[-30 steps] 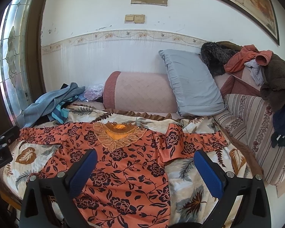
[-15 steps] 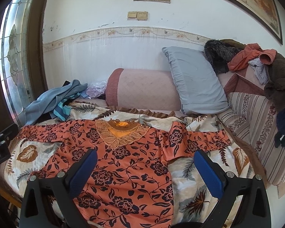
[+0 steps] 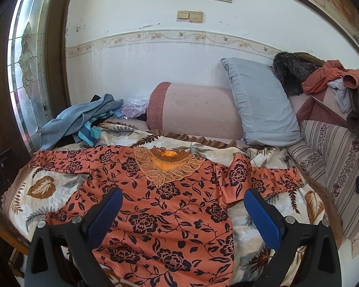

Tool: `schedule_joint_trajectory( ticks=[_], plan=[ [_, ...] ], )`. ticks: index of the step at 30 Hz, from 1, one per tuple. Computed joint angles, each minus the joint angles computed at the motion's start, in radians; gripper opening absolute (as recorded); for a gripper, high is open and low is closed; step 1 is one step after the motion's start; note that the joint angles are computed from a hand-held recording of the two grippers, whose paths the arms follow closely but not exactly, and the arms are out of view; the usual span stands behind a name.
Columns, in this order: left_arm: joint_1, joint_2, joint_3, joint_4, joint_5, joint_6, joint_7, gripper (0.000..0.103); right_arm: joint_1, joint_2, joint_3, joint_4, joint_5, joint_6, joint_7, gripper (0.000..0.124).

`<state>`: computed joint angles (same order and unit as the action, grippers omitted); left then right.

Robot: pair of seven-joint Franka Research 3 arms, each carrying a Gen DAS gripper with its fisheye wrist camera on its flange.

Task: Fold small clothes

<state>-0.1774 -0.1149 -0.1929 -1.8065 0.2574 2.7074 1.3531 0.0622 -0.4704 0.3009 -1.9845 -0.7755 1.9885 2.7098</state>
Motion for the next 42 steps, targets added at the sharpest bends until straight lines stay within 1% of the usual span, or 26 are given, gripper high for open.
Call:
schedule_joint_trajectory(
  ticks=[8, 16, 19, 22, 25, 27, 30, 33, 34, 35, 37, 39, 40, 42],
  plan=[
    [0.002, -0.001, 0.001, -0.004, -0.004, -0.004, 0.004, 0.103, 0.007, 0.010, 0.002, 0.007, -0.004, -0.006, 0.005, 0.102],
    [-0.007, 0.022, -0.008, 0.012, 0.001, -0.028, 0.008, 0.103, 0.002, -0.013, -0.011, -0.026, 0.001, -0.003, 0.001, 0.102],
    [-0.022, 0.051, -0.013, 0.030, -0.029, -0.062, 0.047, 0.103, -0.006, -0.071, -0.043, -0.089, 0.016, 0.040, -0.008, 0.102],
    [-0.040, 0.089, -0.024, 0.052, -0.064, -0.105, 0.088, 0.103, -0.049, -0.161, -0.069, -0.180, 0.031, 0.062, -0.001, 0.102],
    [-0.060, 0.136, -0.040, 0.083, -0.067, -0.138, 0.096, 0.103, -0.100, -0.277, -0.119, -0.300, 0.061, 0.103, 0.015, 0.102],
    [-0.077, 0.177, -0.052, 0.117, -0.058, -0.152, 0.102, 0.103, -0.136, -0.352, -0.170, -0.385, 0.090, 0.143, 0.027, 0.102],
    [-0.111, 0.254, -0.067, 0.186, -0.027, -0.162, 0.093, 0.103, -0.186, -0.465, -0.289, -0.539, 0.115, 0.302, 0.037, 0.102],
    [-0.151, 0.363, -0.081, 0.300, -0.020, -0.199, 0.101, 0.103, -0.243, -0.498, -0.409, -0.629, 0.157, 0.420, 0.006, 0.100],
    [-0.168, 0.403, -0.082, 0.342, -0.013, -0.207, 0.096, 0.103, -0.269, -0.501, -0.451, -0.659, 0.165, 0.479, 0.004, 0.099],
    [-0.189, 0.445, -0.080, 0.385, 0.001, -0.211, 0.085, 0.103, -0.294, -0.497, -0.495, -0.686, 0.177, 0.545, 0.006, 0.097],
    [-0.237, 0.538, -0.069, 0.491, 0.035, -0.229, 0.060, 0.103, -0.325, -0.465, -0.587, -0.722, 0.217, 0.673, 0.005, 0.089],
    [-0.280, 0.634, -0.058, 0.609, 0.048, -0.257, 0.036, 0.103, -0.325, -0.400, -0.689, -0.735, 0.267, 0.800, -0.018, 0.079],
    [-0.296, 0.677, -0.052, 0.665, 0.046, -0.267, 0.026, 0.103, -0.322, -0.360, -0.733, -0.731, 0.295, 0.851, -0.027, 0.076],
    [-0.330, 0.754, -0.030, 0.758, 0.058, -0.263, 0.002, 0.103, -0.285, -0.275, -0.826, -0.705, 0.361, 0.922, -0.060, 0.067]
  ],
)
